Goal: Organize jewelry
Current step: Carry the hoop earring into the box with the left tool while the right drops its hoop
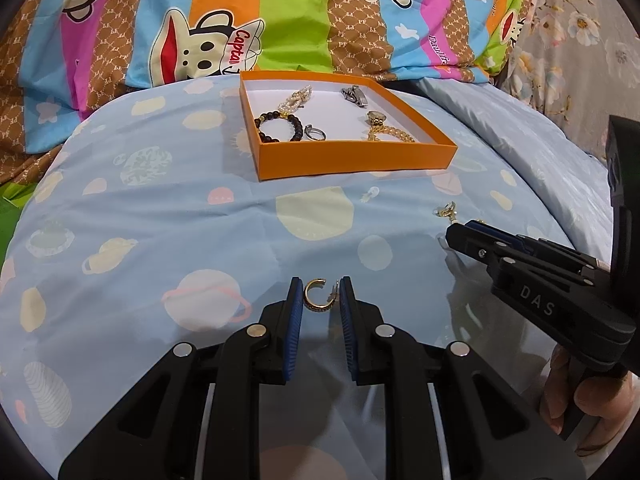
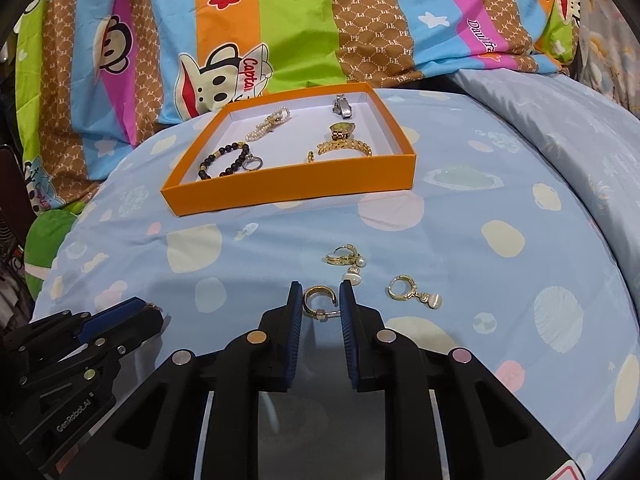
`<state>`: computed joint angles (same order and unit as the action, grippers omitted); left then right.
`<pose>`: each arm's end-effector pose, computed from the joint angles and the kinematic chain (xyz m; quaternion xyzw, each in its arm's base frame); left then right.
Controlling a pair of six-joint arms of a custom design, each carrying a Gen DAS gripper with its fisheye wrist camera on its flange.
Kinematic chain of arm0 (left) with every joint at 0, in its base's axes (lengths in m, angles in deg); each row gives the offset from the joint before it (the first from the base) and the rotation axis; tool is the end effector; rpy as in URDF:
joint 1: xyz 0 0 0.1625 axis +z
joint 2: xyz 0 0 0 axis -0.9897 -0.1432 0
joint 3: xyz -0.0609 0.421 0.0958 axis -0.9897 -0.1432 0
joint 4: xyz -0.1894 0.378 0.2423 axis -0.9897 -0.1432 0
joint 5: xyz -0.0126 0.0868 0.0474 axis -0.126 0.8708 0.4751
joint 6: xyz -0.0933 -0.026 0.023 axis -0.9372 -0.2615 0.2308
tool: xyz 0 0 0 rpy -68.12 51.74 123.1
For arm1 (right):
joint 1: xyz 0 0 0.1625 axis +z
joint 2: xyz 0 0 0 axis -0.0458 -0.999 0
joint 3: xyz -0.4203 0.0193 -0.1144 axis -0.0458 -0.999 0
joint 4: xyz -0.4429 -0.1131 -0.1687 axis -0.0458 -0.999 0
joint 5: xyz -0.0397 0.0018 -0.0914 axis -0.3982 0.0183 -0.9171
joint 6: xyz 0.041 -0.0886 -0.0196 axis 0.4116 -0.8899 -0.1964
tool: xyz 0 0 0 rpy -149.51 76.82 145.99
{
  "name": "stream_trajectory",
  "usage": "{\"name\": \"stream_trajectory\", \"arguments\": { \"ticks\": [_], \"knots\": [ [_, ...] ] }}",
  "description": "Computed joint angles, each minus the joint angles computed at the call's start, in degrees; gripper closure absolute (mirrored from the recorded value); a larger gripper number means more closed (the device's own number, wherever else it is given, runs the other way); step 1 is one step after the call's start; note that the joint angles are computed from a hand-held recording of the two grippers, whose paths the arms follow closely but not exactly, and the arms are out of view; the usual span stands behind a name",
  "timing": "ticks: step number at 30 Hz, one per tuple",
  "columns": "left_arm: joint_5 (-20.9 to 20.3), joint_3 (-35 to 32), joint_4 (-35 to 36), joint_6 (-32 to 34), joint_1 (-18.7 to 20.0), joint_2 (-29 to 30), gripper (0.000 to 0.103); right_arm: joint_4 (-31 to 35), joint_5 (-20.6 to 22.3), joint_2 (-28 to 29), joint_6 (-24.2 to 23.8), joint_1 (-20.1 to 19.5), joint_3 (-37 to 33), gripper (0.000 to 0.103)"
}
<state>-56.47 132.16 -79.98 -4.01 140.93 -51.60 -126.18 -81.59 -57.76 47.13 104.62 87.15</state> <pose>-0.1354 -0.6329 0.1878 0.0549 0.8881 -0.3472 0.2961 0.2516 -0.7157 0.0658 0.2869 -0.9058 0.2279 0.2128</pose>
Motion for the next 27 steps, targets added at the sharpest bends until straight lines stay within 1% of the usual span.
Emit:
{"name": "stream_trajectory", "arguments": {
  "ticks": [5,10,15,16,20,23,25,27],
  "knots": [
    [0.1,-1.1,-1.0,1.5,-0.1,-0.6,0.085,1.1,1.8,-0.7,-0.3,0.5,-1.1,0.085],
    [-0.2,-6.6,-3.8,7.6,0.0,1.3,0.085,4.4,3.6,1.0,-1.0,1.3,-6.9,0.085],
    [-0.1,-14.7,-6.5,14.3,1.1,6.3,0.085,8.2,4.9,5.4,-0.4,1.8,-15.6,0.085],
    [-0.7,-16.8,-6.3,15.2,1.7,7.5,0.085,8.7,4.9,6.3,-0.3,1.9,-17.1,0.085],
    [-2.6,-23.1,-4.9,16.7,3.7,11.5,0.085,12.6,5.8,10.6,1.0,1.7,-24.3,0.085],
    [-2.9,-27.0,-4.5,18.0,5.0,14.3,0.085,14.8,5.6,14.2,1.1,1.8,-29.4,0.085],
    [-3.2,-29.2,-2.9,17.4,6.0,15.8,0.085,15.8,4.8,16.7,1.1,1.8,-32.8,0.085],
    [-3.8,-30.8,-1.2,16.5,7.0,16.6,0.085,17.0,4.8,18.4,1.6,1.6,-35.4,0.085]
  ]
}}
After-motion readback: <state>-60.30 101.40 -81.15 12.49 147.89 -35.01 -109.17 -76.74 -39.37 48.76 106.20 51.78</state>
